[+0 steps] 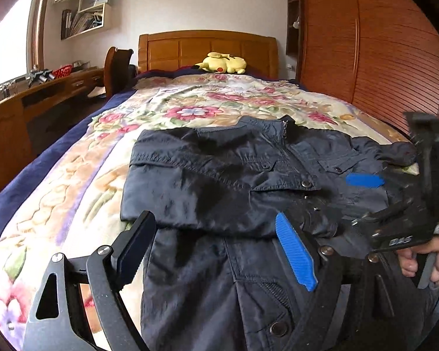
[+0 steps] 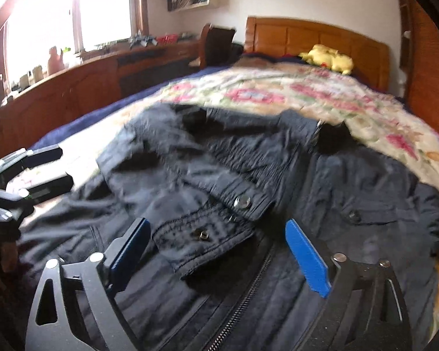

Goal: Fold large clothes
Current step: 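Move the right tool to the jacket side edge and grasp it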

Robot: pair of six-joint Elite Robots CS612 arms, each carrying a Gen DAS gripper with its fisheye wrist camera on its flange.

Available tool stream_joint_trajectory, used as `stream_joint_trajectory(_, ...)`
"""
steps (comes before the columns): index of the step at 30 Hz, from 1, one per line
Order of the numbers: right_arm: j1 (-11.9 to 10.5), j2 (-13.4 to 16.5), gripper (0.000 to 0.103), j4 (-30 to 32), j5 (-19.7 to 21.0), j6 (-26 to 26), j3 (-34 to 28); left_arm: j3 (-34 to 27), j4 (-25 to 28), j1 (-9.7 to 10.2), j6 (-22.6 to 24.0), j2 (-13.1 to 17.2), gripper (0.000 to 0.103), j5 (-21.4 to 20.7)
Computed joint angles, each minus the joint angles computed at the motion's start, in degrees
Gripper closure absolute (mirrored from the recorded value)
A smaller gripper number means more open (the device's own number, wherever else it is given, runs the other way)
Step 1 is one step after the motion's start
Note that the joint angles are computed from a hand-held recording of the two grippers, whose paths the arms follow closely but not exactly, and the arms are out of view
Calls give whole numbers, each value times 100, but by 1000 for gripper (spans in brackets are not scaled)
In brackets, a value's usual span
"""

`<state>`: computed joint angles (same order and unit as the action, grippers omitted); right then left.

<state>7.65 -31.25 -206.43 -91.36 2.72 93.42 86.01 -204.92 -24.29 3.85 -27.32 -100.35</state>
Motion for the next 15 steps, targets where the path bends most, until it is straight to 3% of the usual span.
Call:
stream_joint_trajectory(4,-17,35,19,577,133,-31,-163,18,-16,7,-30,5,18,-5)
stream_joint_trajectory(11,-35,70,21,828,174,-27,-300,43,-33,-27,45,15,18,97)
stream_joint_trajectory(15,-43,71,33,948,257,-57,-320,48,-13,-28,50,21,18,92)
